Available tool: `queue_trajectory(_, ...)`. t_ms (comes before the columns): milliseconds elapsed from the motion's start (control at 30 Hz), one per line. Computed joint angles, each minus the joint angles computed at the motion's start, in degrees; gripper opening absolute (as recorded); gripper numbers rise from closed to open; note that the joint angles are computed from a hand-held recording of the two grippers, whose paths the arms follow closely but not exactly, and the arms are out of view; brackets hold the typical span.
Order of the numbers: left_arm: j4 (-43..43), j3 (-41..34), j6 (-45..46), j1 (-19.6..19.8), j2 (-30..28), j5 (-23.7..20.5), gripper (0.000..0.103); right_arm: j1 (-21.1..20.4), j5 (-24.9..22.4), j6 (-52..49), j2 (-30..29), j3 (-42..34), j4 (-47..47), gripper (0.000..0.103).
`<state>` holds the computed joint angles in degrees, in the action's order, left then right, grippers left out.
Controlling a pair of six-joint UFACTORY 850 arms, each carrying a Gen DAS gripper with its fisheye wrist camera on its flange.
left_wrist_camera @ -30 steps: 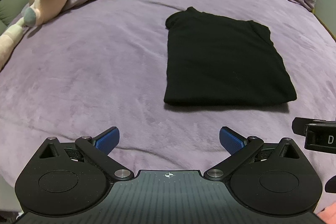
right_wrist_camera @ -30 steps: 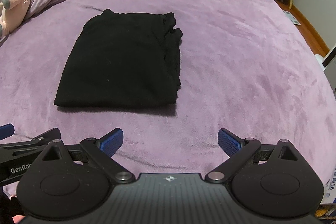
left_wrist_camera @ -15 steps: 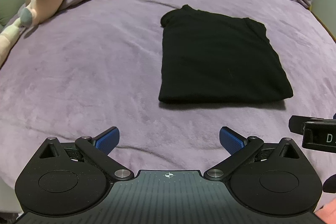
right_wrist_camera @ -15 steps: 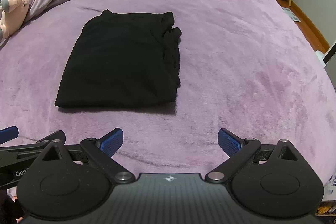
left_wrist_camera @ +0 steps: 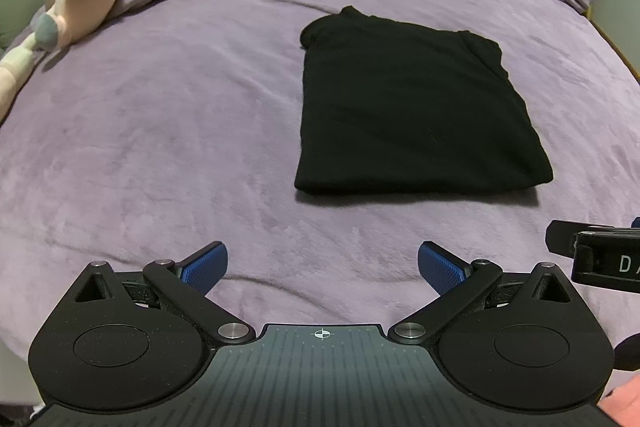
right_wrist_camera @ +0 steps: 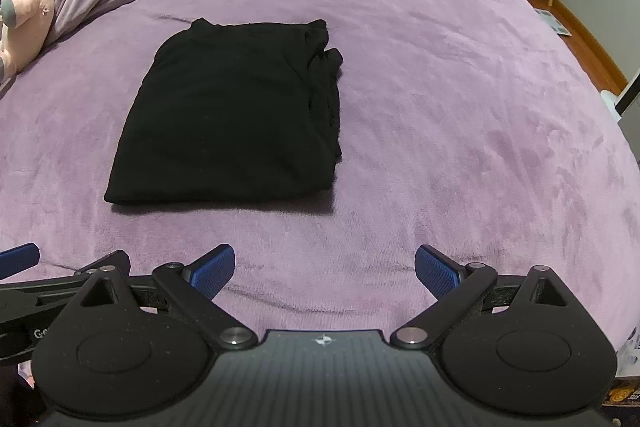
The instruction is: Fold small clothes
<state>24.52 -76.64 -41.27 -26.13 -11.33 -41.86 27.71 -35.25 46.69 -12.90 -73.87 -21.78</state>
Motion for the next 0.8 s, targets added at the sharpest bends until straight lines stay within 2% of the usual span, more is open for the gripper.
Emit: queue_trajectory(800, -0.53, 0.05, -0.17, -0.24, 0.2, 0.14, 0.103, -0.25, 0.0, 0.11, 0.28, 0.28, 0.75, 0.097)
